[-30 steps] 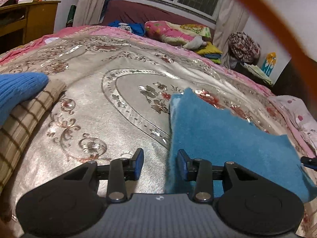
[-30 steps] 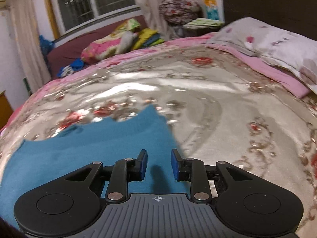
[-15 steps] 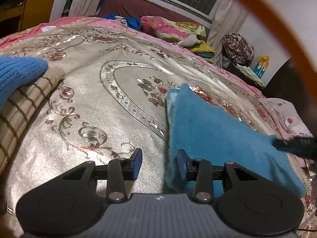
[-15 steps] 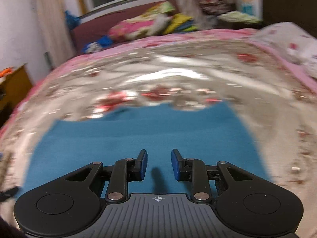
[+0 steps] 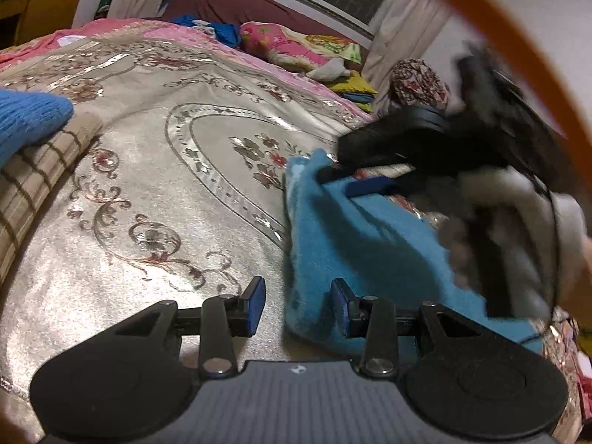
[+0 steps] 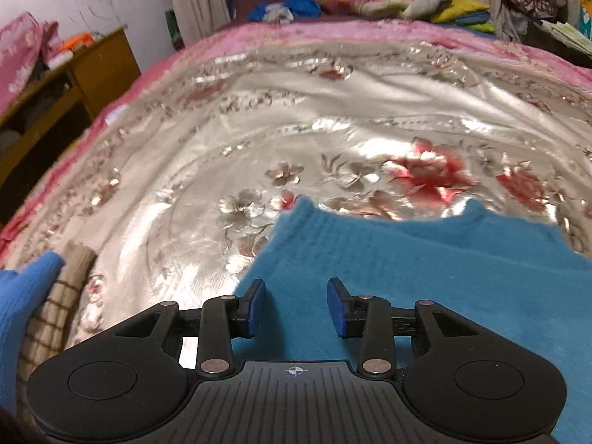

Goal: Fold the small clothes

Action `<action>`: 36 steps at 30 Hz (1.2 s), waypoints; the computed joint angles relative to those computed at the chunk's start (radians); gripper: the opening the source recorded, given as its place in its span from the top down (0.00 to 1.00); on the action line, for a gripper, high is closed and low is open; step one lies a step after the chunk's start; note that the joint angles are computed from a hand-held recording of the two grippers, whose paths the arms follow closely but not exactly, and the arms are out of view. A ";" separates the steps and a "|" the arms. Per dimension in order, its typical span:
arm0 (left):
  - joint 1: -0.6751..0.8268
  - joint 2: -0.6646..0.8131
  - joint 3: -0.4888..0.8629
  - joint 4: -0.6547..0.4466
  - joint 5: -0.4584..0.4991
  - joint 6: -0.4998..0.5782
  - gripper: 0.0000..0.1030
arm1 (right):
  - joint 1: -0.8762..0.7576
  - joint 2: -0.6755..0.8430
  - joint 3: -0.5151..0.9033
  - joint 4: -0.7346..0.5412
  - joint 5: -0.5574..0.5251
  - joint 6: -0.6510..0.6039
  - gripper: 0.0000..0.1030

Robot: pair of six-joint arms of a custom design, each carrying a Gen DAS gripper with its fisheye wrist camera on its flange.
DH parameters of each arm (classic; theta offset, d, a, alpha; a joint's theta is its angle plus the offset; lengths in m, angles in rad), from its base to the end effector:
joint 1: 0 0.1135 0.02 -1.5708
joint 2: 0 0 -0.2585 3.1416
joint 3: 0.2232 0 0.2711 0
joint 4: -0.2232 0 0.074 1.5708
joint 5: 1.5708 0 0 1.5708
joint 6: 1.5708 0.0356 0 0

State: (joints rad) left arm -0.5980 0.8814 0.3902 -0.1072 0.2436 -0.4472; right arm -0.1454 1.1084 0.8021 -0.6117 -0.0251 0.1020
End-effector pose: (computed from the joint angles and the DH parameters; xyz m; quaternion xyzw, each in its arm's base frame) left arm 0.1660 -0.1235 0.1800 0.1227 0.8708 -0.3246 0.3483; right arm 0.2390 -0.0341 0.2353 0.1129 0.9404 0.0049 0.3208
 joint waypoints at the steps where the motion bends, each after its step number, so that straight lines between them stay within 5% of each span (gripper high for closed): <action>1: -0.005 -0.001 -0.001 -0.001 0.001 0.004 0.57 | 0.008 0.032 0.014 0.009 0.012 0.004 0.62; 5: -0.027 -0.008 -0.010 -0.006 0.012 -0.006 0.57 | 0.065 0.128 0.077 0.005 0.062 0.007 0.48; 17: -0.065 0.012 -0.038 0.037 0.022 -0.067 0.52 | 0.277 0.364 0.171 -0.003 0.400 -0.118 0.43; 26: -0.141 -0.021 -0.092 0.103 -0.052 -0.066 0.39 | 0.230 0.287 0.159 -0.040 0.353 -0.212 0.73; 33: -0.175 -0.013 -0.123 0.190 -0.102 -0.097 0.28 | 0.135 0.184 0.182 -0.105 0.216 -0.229 0.79; 36: -0.248 0.030 -0.124 0.258 -0.219 -0.162 0.23 | 0.096 0.129 0.179 -0.126 0.168 -0.251 0.80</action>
State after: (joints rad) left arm -0.8461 0.9118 0.2663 0.1511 0.0245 -0.6096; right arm -0.0491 1.2370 0.9808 -0.7374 0.1430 -0.1491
